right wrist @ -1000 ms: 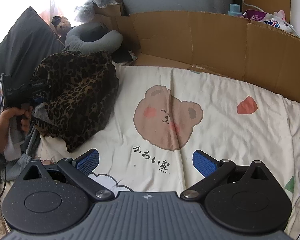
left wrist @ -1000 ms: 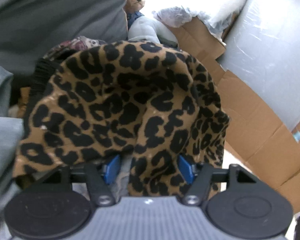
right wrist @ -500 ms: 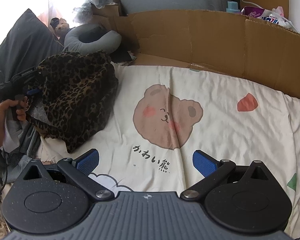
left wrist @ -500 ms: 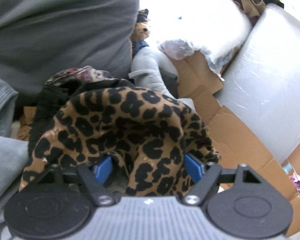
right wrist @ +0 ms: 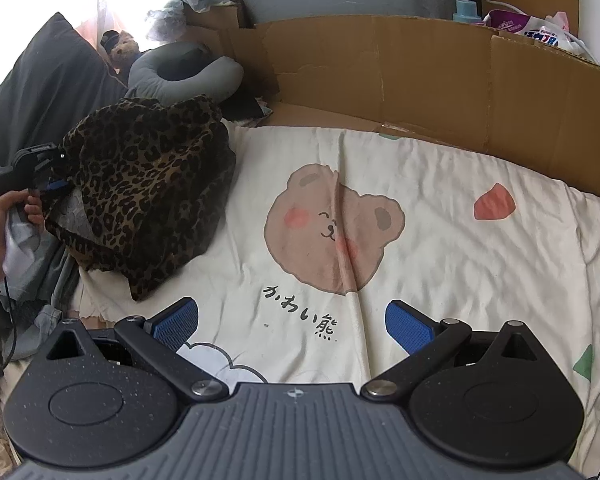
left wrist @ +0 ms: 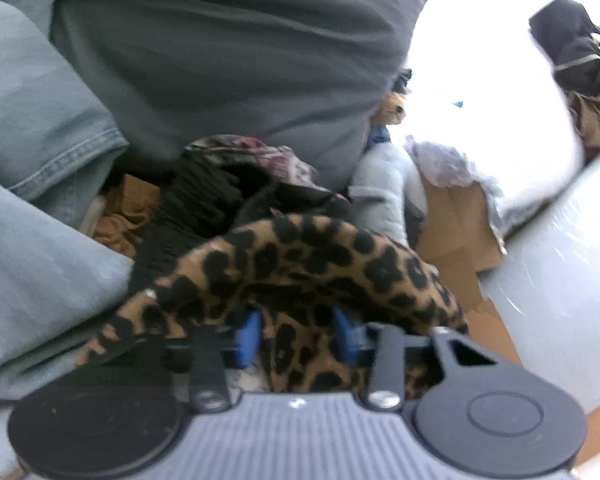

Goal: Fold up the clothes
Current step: 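Lift the leopard-print garment with the left gripper off the pile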

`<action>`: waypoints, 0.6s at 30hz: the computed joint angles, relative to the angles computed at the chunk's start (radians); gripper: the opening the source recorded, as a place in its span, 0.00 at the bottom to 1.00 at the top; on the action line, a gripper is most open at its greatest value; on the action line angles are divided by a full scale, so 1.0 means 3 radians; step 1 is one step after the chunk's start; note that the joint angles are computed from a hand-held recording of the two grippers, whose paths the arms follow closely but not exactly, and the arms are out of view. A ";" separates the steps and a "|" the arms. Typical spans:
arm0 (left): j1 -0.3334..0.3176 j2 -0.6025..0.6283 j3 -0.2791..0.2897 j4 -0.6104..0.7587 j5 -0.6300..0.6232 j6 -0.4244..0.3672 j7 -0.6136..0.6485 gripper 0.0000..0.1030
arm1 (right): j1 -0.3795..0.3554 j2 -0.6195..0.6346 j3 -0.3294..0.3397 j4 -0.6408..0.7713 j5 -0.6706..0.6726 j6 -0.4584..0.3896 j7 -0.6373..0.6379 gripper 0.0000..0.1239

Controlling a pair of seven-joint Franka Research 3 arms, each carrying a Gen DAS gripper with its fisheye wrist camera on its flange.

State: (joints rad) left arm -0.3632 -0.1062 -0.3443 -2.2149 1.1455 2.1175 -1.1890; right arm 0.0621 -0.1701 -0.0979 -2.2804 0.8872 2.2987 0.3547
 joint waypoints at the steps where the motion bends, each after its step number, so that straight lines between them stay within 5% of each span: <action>1: 0.0007 -0.0002 0.0019 -0.0006 -0.0055 0.0042 0.0049 0.02 | -0.0001 0.0001 -0.0001 0.0000 0.0001 -0.0003 0.0001 0.83; 6: -0.0064 0.0028 -0.0046 0.0078 -0.0121 -0.0116 0.0197 0.01 | -0.0007 0.0008 -0.0007 0.0009 -0.0002 -0.0036 -0.0010 0.83; 10: -0.0093 0.0044 -0.0027 0.0163 -0.0072 0.0181 0.0380 0.01 | -0.0023 0.0013 -0.0027 0.0030 0.0024 -0.0091 -0.0045 0.83; 18: -0.0249 0.0255 -0.0083 0.0563 -0.0025 0.0243 0.0867 0.00 | -0.0075 0.0018 -0.0053 0.0068 0.0158 -0.0227 -0.0116 0.82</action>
